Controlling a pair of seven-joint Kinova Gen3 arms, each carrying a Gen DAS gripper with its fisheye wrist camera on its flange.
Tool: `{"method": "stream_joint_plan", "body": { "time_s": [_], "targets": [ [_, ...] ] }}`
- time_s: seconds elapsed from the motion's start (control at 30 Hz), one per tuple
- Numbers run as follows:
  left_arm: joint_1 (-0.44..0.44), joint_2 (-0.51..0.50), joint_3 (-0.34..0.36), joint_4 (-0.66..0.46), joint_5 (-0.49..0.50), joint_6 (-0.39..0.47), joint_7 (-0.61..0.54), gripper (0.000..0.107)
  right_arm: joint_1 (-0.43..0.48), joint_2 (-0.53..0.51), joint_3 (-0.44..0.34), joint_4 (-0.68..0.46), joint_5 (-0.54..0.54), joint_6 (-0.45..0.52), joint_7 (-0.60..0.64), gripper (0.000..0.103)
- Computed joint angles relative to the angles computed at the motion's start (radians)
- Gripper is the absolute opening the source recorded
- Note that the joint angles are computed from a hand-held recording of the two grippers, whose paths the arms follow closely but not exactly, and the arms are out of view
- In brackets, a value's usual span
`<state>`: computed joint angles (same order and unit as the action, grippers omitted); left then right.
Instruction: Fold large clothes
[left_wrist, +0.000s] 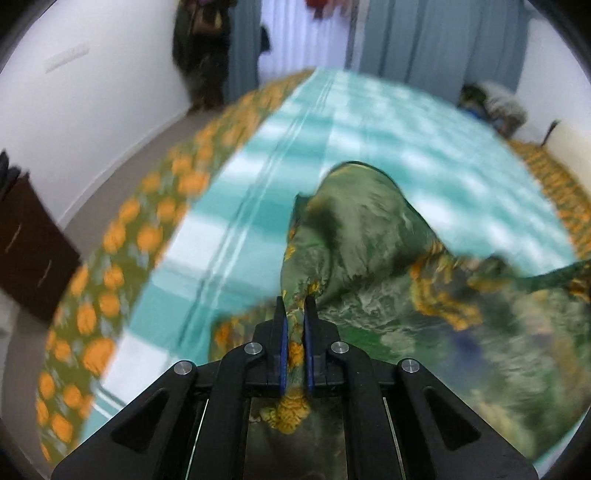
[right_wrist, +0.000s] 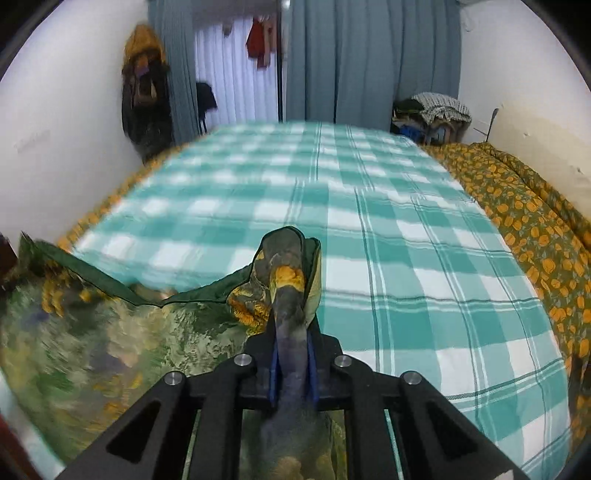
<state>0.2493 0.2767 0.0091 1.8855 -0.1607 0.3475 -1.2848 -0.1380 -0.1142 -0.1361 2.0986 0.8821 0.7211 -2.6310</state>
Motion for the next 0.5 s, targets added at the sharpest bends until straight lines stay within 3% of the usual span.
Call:
{"method": "stream_joint_plan", "body": {
  "time_s": [0.07, 0.17, 0.23, 0.37, 0.5],
  "targets": [
    [0.004, 0.054, -0.017, 0.047, -0.008, -0.049, 0.027, 0.005, 0.040, 0.065, -0.005, 0.051, 0.024, -0.030, -0.058, 0.012],
    [0.042, 0.079, -0.062, 0.129, -0.011, -0.171, 0.015, 0.007, 0.027, 0.109, 0.087, 0.141, 0.044, -0.151, -0.148, 0.012],
    [0.110, 0.095, -0.128, 0.152, -0.046, -0.227, 0.039, 0.008, 0.043, 0.110, 0.105, 0.196, 0.116, -0.233, -0.230, 0.013],
    [0.087, 0.114, -0.118, 0.175, 0.011, -0.291, -0.012, 0.009, 0.080, 0.121, 0.132, 0.255, 0.269, -0.364, -0.391, 0.015],
    [0.166, 0.129, -0.195, 0.193, 0.062, -0.349, -0.046, 0.009, 0.100, 0.124, 0.148, 0.288, 0.426, -0.431, -0.554, 0.015]
  ]
}}
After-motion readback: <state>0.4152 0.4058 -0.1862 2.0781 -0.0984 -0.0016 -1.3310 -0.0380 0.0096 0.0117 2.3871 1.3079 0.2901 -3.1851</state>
